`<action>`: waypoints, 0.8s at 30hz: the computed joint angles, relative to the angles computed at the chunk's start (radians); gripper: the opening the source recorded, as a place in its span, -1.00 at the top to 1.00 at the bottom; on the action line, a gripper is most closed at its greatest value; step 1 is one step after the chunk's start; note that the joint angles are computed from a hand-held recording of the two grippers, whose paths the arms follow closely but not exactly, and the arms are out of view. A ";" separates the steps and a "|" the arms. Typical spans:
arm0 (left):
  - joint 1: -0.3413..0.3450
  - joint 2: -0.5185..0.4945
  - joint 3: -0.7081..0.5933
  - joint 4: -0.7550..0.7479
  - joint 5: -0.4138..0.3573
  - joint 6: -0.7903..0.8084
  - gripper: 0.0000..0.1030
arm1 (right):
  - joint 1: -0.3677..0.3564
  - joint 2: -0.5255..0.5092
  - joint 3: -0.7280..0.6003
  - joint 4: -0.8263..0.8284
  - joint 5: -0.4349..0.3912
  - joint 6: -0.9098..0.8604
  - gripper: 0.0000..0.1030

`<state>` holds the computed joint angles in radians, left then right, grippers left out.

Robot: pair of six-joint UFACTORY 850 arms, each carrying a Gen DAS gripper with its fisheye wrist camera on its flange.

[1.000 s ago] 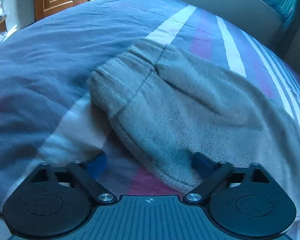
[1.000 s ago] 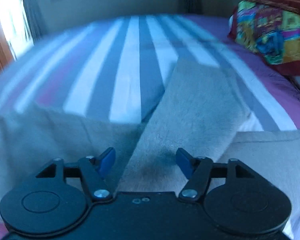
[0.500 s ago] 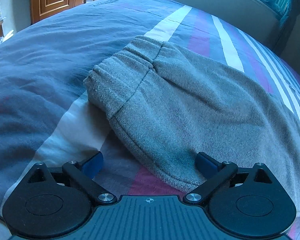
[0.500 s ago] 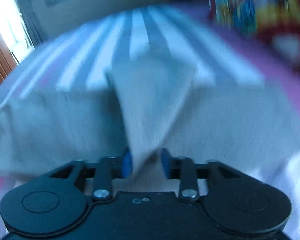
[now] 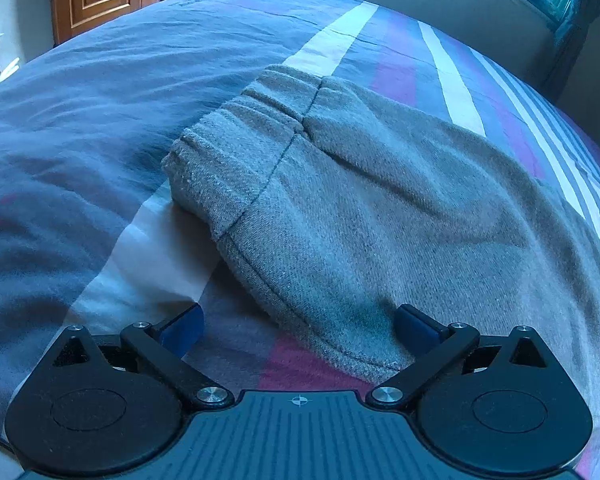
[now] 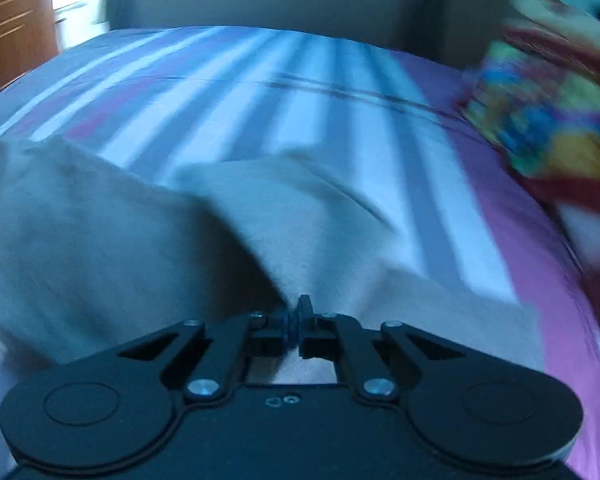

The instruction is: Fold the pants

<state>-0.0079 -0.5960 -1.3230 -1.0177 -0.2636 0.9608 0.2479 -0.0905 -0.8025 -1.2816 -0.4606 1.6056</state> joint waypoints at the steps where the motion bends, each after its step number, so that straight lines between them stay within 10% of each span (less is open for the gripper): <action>1: 0.000 -0.001 0.000 -0.004 -0.001 0.006 -0.96 | -0.021 0.020 0.031 0.081 0.009 -0.049 0.86; 4: -0.001 -0.003 -0.005 0.018 -0.001 -0.014 -0.96 | -0.084 0.047 0.088 0.224 0.077 -0.258 0.45; 11: -0.007 -0.004 -0.002 0.014 0.015 -0.019 -0.99 | 0.077 0.060 0.084 -0.265 -0.029 -0.185 0.01; 17: -0.003 -0.007 -0.009 0.032 0.001 -0.031 -0.99 | 0.129 -0.134 -0.019 -0.341 -0.074 -0.384 0.31; 18: -0.002 -0.007 -0.008 0.023 0.001 -0.021 -0.99 | 0.123 -0.143 -0.027 -0.351 -0.077 -0.362 0.88; 24: 0.002 -0.005 0.000 -0.043 -0.001 0.054 -1.00 | 0.068 0.074 0.085 -0.490 -0.204 0.225 0.94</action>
